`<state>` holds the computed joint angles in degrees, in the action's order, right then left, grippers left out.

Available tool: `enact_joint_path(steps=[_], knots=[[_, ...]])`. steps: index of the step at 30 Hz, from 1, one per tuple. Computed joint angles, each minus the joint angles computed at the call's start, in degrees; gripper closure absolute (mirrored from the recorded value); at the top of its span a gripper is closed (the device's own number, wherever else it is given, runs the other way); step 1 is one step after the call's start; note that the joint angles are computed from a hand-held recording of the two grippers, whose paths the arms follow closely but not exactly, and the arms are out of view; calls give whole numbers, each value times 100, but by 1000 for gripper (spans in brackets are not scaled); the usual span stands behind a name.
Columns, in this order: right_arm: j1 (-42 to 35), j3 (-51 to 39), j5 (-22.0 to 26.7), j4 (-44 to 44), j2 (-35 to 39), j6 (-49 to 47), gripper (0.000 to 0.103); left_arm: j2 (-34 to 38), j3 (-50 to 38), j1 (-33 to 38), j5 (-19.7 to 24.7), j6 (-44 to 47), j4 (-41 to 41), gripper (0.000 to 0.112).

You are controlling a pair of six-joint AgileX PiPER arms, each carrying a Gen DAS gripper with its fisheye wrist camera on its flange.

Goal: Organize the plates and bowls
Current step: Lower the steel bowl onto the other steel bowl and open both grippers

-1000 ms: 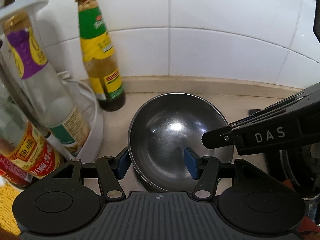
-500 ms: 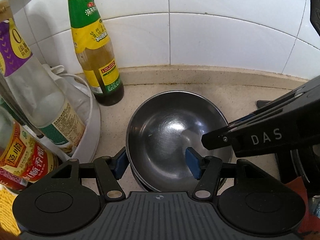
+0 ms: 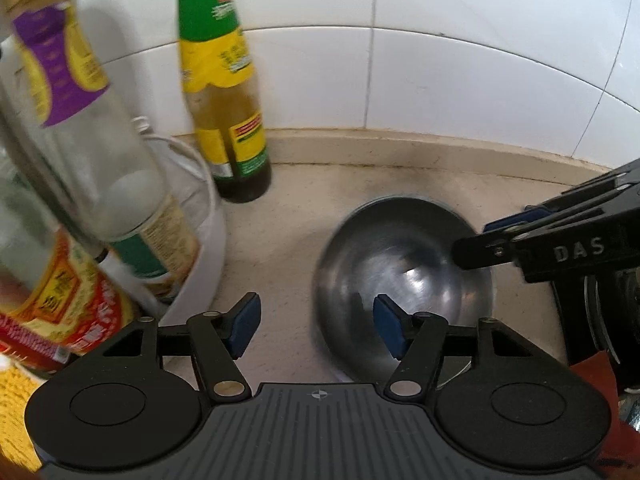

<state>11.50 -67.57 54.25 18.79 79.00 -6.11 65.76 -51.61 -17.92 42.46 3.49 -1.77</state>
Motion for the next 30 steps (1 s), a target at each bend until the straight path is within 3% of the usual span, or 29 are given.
enact_joint_path(steps=[10, 30], knots=[[-147, 214, 28, 238, -105, -229, 67, -486, 510, 810, 201, 1020, -1121, 37], [-94, 327, -6, 598, 250, -503, 61, -479, 807, 585, -144, 633, -1198, 35]])
